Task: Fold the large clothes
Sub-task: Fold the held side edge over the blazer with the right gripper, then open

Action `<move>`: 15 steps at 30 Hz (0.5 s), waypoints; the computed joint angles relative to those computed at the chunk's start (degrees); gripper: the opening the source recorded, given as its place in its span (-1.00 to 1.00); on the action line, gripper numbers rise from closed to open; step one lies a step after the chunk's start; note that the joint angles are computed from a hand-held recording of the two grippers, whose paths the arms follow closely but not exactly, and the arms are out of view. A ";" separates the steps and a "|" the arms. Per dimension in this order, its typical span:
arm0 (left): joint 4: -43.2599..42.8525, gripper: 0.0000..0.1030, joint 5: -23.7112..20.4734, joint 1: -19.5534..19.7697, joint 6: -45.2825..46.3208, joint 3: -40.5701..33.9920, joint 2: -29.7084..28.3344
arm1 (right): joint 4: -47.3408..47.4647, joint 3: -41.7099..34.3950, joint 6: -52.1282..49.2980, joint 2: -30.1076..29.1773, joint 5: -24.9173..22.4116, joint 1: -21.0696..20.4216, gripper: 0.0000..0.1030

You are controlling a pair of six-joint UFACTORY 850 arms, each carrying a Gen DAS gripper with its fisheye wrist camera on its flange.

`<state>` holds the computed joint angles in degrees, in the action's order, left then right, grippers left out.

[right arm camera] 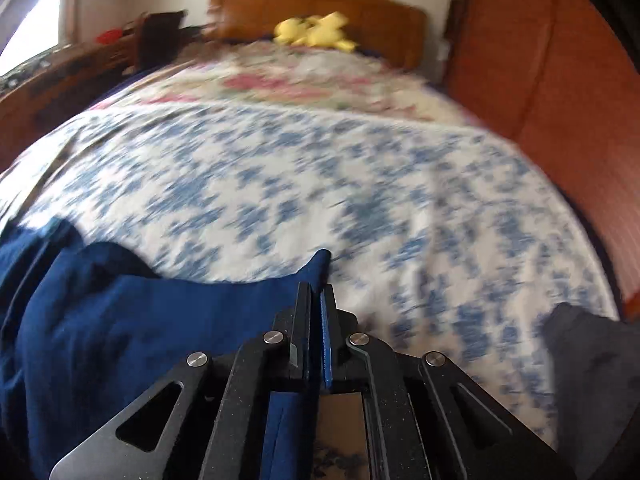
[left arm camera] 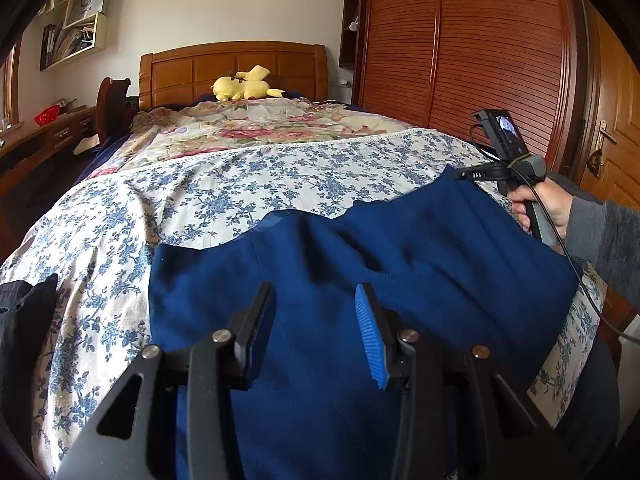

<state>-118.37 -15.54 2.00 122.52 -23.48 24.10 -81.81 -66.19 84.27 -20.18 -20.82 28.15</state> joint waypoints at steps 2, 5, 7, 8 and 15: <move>0.31 -0.23 0.03 -0.13 -0.36 0.06 0.37 | 7.86 -2.27 -5.96 -1.70 -3.82 -0.62 -0.97; 1.33 -0.22 -0.10 -0.10 -1.35 0.20 0.91 | 14.73 -3.52 -11.66 -2.52 -3.84 -1.29 -0.97; 1.80 -0.21 -0.03 -0.09 -1.78 0.25 1.09 | 15.80 -3.10 -12.69 -2.09 -4.14 -0.68 -0.93; 1.83 -0.20 0.11 -0.10 -1.83 0.31 1.18 | 17.14 -2.99 -14.35 -1.82 -4.59 -0.24 -0.82; 1.24 -0.18 0.23 -0.11 -1.50 0.38 1.63 | 10.97 6.81 -12.88 7.49 0.15 2.19 -0.13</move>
